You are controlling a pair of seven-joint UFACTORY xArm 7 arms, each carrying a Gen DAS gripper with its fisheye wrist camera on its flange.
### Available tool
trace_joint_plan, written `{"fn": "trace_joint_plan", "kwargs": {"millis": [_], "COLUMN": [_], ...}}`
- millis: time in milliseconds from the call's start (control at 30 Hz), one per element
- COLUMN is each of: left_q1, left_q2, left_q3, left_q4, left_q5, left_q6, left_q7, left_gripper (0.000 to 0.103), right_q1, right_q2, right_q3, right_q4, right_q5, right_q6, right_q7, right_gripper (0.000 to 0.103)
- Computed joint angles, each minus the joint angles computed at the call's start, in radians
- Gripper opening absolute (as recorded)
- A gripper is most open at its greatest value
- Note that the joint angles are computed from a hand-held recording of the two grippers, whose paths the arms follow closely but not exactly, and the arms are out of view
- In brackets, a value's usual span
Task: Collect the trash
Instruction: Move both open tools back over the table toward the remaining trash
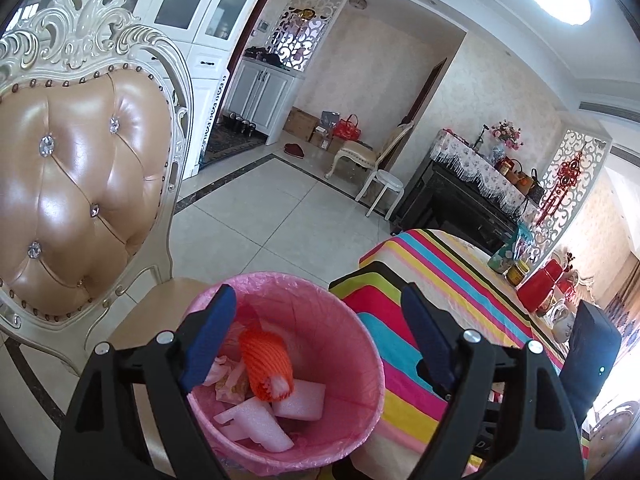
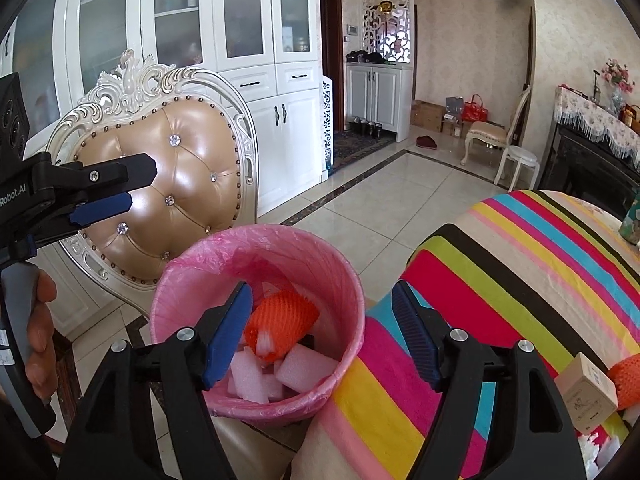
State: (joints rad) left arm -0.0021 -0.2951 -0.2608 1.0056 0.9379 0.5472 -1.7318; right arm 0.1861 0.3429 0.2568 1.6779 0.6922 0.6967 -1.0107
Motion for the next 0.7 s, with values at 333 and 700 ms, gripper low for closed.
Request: {"fn": "trace_joint_plan", "kwargs": {"millis": [333,700], "left_q1": [-0.015,-0.128], "left_q2": [0.035,0.175], "left_q3": [-0.007,0.011], "left_q4": [0.037,0.184], "left_q5": [0.023,0.075], "left_q6": [-0.002,0.031], "left_q7": [-0.009,-0.011], "left_gripper": [0.082,0.083], "right_q1": [-0.046,-0.127], "right_q2": [-0.045,-0.062], "right_q3": [-0.018,-0.066], "right_q4": [-0.054,-0.074], "right_q5": [0.052,0.107], "right_q6": [-0.035,-0.035], "right_q7": [-0.06,-0.111], "right_gripper": [0.077,0.08]}}
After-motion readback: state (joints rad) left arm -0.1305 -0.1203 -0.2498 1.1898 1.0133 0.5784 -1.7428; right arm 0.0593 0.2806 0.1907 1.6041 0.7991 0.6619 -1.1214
